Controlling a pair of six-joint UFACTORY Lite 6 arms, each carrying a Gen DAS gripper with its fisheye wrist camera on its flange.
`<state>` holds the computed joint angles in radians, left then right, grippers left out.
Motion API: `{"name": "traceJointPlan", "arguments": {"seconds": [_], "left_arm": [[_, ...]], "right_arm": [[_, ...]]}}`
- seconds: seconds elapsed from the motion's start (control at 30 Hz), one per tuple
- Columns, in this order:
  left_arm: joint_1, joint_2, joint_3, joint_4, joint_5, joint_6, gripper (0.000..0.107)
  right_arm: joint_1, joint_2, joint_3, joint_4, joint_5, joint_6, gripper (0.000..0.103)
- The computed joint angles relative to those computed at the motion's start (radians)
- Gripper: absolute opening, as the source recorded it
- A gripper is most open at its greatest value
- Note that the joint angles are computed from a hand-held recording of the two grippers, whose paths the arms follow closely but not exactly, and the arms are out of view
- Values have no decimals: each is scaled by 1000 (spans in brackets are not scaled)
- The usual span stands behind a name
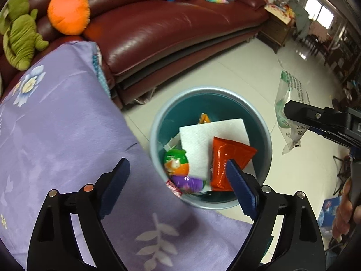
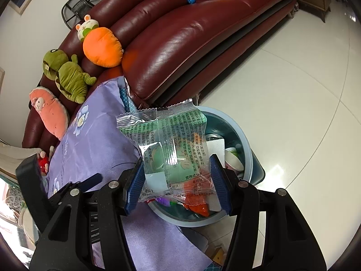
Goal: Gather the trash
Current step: 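Carry the purple egg and clear packet over the teal bin and release both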
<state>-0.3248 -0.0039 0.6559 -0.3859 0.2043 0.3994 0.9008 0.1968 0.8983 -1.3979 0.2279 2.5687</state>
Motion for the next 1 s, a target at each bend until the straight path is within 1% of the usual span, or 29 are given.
{"name": "traceJointPlan", "arguments": {"seconds": [0.03,0.23,0.3,0.6,0.83,0.87,0.9,0.93,1.0], "left_arm": [[16,-19,-10,-1,9,4,90],[119,-94,-53,-156,67,178,91],[144,-111,-65,-184,80,210,91],[221,-114,-82,-302,115,359,92],[254,-96,-84,-327,107,415,92],[261,-90,-83,-339,109,430,92],[269,-85,-81,-348,112,443,92],[276,-81,-80,-355,112,453,92],[289,-79,-83,-375,110,478,92]], "right_arm": [[1,2,6,18,2,-22,54],[10,28,46,117,8,-137,54],[15,43,73,194,16,-222,54],[21,116,184,450,70,-518,55],[8,208,287,600,86,-696,55],[6,218,298,613,88,-709,58],[7,227,307,619,94,-707,66],[8,229,310,613,100,-695,69],[11,233,312,613,103,-686,71]]}}
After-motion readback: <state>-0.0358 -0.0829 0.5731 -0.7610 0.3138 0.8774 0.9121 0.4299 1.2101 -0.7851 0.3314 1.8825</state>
